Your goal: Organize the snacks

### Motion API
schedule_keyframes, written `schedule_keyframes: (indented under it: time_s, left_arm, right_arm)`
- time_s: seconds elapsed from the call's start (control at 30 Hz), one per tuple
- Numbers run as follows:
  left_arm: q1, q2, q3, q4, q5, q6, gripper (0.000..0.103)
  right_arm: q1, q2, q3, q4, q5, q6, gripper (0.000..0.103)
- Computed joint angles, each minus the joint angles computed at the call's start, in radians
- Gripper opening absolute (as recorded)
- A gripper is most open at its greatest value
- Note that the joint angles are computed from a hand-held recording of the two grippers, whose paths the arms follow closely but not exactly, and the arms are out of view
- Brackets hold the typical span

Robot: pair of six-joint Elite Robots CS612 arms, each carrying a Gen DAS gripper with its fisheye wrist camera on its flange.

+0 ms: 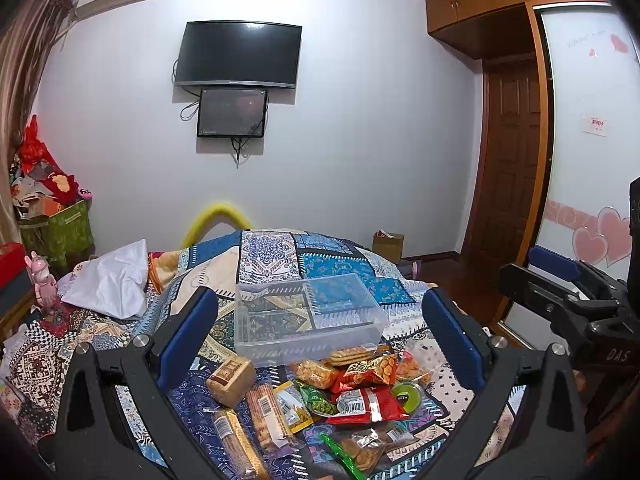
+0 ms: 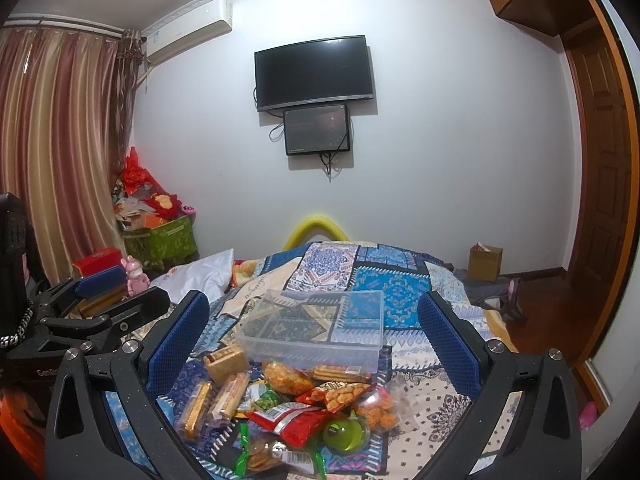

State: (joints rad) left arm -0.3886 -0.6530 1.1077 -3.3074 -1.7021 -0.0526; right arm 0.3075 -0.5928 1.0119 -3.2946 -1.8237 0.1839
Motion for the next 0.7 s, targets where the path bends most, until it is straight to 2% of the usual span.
schedule_keyframes:
  time_s: [0.23, 0.43, 0.57, 0.7]
  left_arm:
    - [0.001, 0.004, -0.005, 0.006, 0.0, 0.003, 0.103]
    - [0.006, 0.019, -0.03, 0.049, -0.021, 0.002, 0.103]
    - [0.011, 0.039, -0.057, 0.104, -0.03, 0.007, 0.103]
    - [0.017, 0.066, -0.1, 0.207, -0.027, 0.007, 0.103]
  right_arm:
    - [-0.003, 0.003, -0.006, 0.013, 0.008, 0.008, 0.103]
    - [-0.007, 0.012, -0.019, 0.052, 0.007, 0.02, 0.103]
    - [-0.014, 0.021, -0.031, 0.111, 0.008, 0.041, 0.103]
    - [-0.03, 0.028, -0.039, 0.196, 0.045, 0.069, 0.103]
